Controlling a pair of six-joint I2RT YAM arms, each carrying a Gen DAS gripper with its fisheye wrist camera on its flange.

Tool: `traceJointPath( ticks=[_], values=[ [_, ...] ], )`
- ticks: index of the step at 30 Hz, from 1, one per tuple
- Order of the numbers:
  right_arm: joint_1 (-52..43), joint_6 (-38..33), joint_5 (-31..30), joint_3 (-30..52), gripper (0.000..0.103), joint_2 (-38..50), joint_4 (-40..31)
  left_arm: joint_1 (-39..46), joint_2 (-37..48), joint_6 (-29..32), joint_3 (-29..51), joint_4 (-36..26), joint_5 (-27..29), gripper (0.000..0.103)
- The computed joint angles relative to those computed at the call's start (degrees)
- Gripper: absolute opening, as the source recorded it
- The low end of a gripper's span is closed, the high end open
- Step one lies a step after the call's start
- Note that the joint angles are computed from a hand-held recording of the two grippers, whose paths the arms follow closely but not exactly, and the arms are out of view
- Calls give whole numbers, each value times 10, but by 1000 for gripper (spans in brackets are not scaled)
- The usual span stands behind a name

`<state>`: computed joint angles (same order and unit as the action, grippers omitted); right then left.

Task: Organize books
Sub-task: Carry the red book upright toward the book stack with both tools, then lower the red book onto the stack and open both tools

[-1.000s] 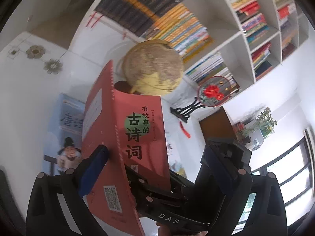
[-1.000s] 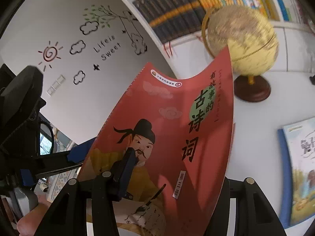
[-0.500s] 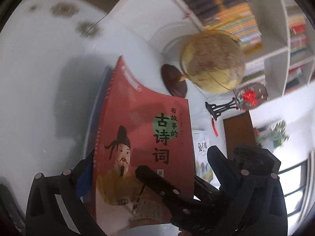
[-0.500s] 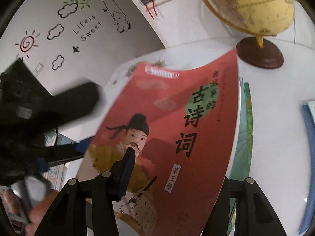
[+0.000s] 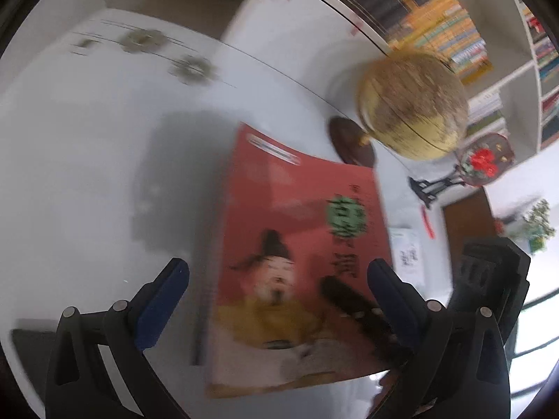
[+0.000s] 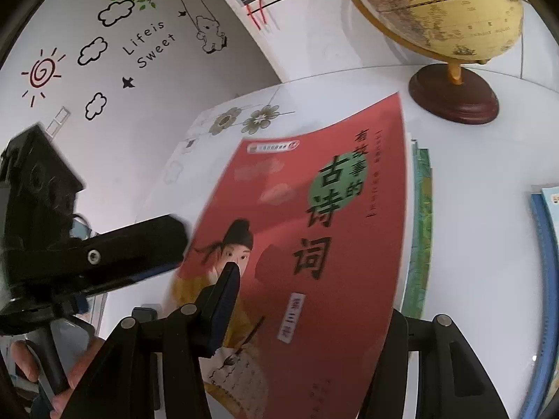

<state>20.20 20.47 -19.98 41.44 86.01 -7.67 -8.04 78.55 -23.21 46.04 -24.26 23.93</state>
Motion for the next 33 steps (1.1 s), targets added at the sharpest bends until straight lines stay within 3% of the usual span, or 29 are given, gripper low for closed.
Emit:
traceJointPath(
  ticks=[7, 13, 20, 28, 33],
  values=[
    [-60, 19, -46, -30, 53, -69, -34, 1, 6, -8, -5, -13, -9, 101],
    [-114, -3, -67, -56, 53, -126, -92, -70, 41, -49, 3, 13, -53, 101],
    [-164, -40, -108, -97, 53, -198, -150, -98, 22, -67, 15, -11, -111, 101],
    [-341, -198, -187, -82, 53, -241, -300, -226, -63, -129, 53, -85, -190, 101],
    [-510, -383, -231, -23, 53, -208, -444, -363, -40, -190, 128, -115, -259, 101]
  ],
)
